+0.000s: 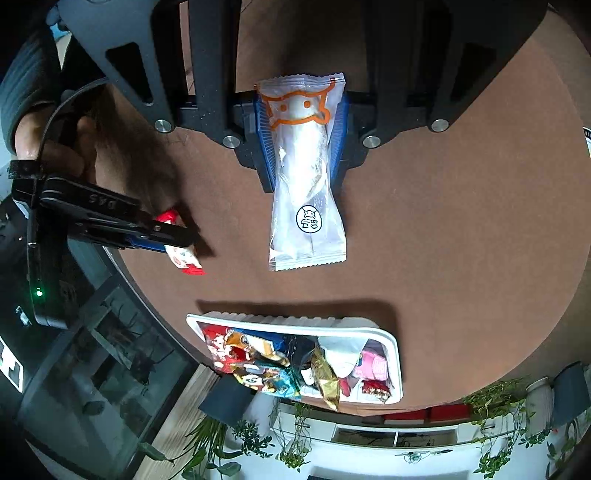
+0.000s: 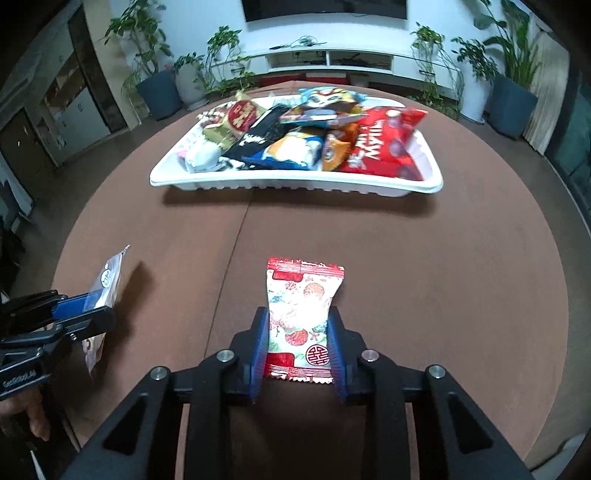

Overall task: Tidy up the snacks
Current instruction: 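Carry both packets into the white tray and open both tools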

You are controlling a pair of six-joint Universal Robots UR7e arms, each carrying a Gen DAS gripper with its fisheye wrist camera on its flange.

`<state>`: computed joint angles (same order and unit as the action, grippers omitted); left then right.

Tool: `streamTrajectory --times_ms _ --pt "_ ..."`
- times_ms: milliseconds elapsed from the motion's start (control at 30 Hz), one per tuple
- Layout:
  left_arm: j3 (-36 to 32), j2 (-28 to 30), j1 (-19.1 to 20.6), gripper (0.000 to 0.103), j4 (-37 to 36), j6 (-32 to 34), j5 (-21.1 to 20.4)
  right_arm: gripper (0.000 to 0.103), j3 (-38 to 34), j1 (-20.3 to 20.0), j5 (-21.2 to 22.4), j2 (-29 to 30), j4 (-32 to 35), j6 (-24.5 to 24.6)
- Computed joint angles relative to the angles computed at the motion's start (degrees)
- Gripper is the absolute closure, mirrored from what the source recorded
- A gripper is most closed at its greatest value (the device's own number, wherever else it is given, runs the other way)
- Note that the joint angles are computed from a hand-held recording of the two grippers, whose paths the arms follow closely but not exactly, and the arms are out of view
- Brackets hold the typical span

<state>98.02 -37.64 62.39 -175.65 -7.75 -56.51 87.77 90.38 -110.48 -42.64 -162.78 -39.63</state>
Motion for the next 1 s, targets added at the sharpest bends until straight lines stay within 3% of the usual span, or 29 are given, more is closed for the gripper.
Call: streamTrajectory --times_ms 200,367,600,867,1000 --pt "-1.4 -0.6 0.0 0.077 -0.3 0.6 -0.4 0.071 -1.9 -1.8 3.6 -2.1 1.9 5.5" --pt "-5.1 -1.0 -0.2 0.077 0.4 3.1 1.5 0.071 -6.8 -2.6 3.9 -2.0 3.0 8.2" --pt "-16.1 1.2 0.3 0.077 3.5 7.8 3.8 0.071 -13.5 0.4 6.9 0.0 3.3 5.1" --pt "-32.6 8.1 2.1 0.077 12.1 10.5 4.5 0.071 -28.3 5.9 8.5 10.4 9.6 0.5" --pt "-39.8 11.9 3.6 0.077 16.9 10.5 4.8 0.071 -36.8 7.1 5.9 16.8 15.4 -0.3"
